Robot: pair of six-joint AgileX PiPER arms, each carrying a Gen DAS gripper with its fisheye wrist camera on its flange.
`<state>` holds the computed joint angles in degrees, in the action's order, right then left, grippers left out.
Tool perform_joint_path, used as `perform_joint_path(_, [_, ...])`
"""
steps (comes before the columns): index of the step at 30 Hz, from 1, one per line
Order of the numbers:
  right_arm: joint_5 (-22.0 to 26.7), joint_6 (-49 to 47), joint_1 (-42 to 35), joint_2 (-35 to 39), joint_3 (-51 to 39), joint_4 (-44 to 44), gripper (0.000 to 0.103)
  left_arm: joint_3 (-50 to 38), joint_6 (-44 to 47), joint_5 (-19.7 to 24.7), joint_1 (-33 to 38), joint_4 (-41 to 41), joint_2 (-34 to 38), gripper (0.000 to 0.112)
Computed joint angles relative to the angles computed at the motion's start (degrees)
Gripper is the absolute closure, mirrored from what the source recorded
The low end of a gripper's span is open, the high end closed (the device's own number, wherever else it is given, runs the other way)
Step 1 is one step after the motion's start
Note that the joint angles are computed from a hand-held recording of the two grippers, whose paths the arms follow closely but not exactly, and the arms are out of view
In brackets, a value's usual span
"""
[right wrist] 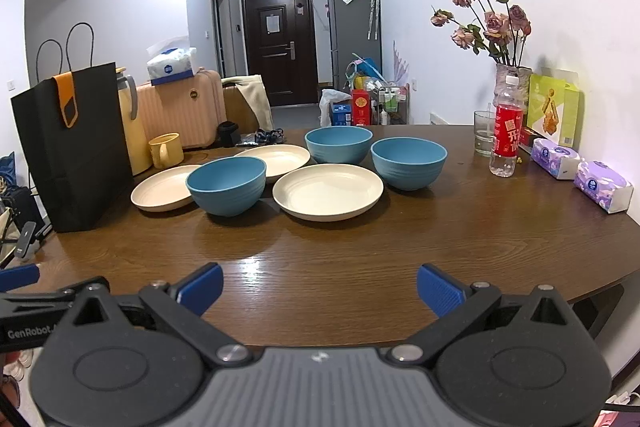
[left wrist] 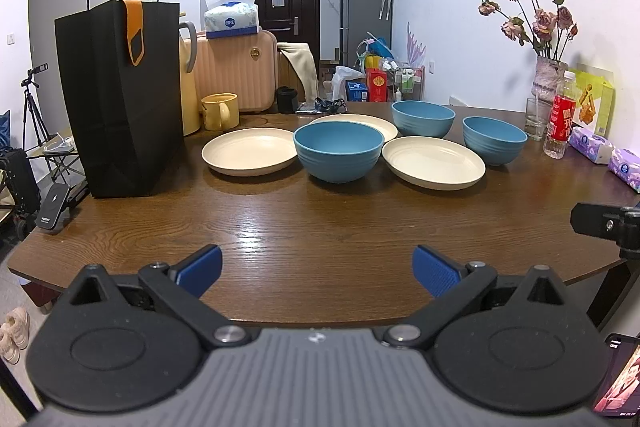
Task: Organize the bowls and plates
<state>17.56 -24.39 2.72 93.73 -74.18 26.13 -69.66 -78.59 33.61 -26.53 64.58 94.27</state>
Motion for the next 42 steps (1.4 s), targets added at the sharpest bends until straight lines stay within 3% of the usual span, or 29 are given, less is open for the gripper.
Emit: perform_joint_path(42, [0.8, -2.89, -0.47, 2.11, -1.33, 3.0, 0.0, 0.66, -2.34, -0.88, 0.6, 1.87, 0.43, 0.009])
